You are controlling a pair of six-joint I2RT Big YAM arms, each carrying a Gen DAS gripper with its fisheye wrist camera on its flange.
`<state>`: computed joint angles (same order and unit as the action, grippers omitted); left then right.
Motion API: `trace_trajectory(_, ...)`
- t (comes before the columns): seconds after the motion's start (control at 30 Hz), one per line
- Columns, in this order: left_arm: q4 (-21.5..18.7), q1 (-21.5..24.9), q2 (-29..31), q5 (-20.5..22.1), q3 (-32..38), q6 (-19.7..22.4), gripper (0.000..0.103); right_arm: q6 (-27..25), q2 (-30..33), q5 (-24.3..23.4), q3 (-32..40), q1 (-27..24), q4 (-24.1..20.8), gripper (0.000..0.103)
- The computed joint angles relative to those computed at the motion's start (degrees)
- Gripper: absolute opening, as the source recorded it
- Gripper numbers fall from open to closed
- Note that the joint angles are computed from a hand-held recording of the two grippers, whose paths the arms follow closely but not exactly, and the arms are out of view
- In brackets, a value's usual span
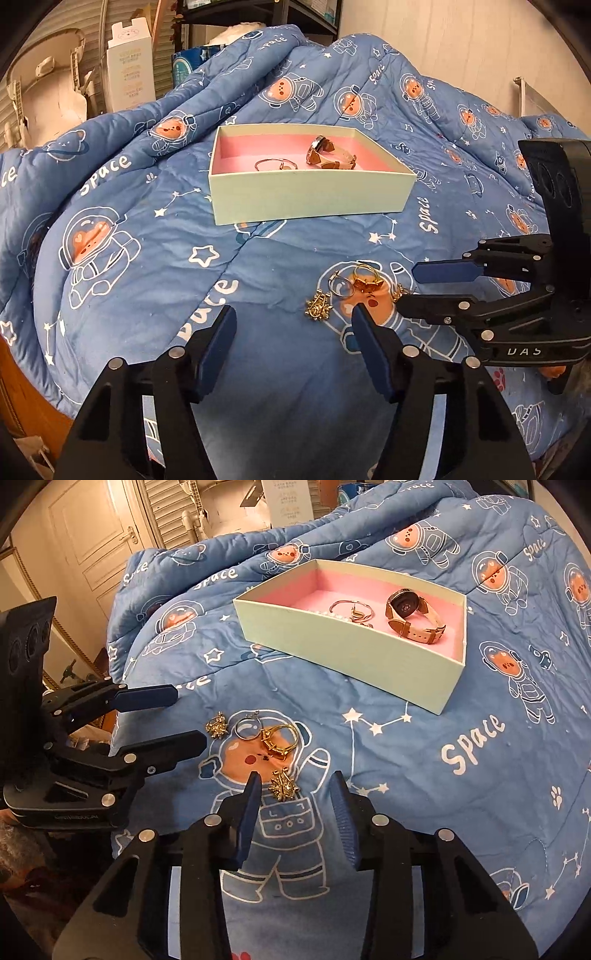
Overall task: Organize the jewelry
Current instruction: 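Grasp a gold star earring with the right tool while the left tool grasps another, then carry the star earrings with both tools into the box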
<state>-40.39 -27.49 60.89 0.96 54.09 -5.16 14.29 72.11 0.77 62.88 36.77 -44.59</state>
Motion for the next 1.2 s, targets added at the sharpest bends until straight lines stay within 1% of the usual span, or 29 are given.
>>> trace_trajectory(0.07,0.02,-0.13,0.42,0.12,0.04,0.11,0.052,-0.09,0.23,0.05,0.04,0.19,0.09,0.038)
trace_trajectory(0.23,0.43,-0.42,1.79,1.24,0.49,0.08,0.04,0.13,0.73,0.54,0.0,0.45,0.28,0.037)
trace_trajectory(0.3,0.51,-0.75,2.39,1.12,0.66,0.0,0.032,0.31,0.76,0.48,-0.04,0.41,0.42,0.035)
trace_trajectory(0.33,0.59,-0.85,2.62,1.4,0.7,-0.12,0.031,0.34,0.82,0.47,0.01,0.36,0.46,0.035)
trace_trajectory(0.4,0.71,-1.01,3.02,1.59,0.77,-0.28,0.027,0.43,0.98,0.6,0.07,0.36,0.46,0.029)
trace_trajectory(0.57,1.01,-1.21,3.29,1.95,0.75,-0.95,0.018,0.62,1.08,0.7,-0.04,0.52,0.67,0.024)
trace_trajectory(0.73,1.13,-1.01,2.88,2.51,0.38,-1.7,0.017,0.74,1.01,1.14,-0.14,0.8,0.65,0.02)
trace_trajectory(1.0,0.93,-0.86,1.93,3.1,0.06,-3.99,0.017,1.77,0.35,0.46,-0.69,0.62,0.92,0.019)
trace_trajectory(1.2,0.46,-0.64,0.74,3.96,0.27,-5.48,0.017,3.15,-0.63,-2.59,-0.64,-0.3,0.77,0.019)
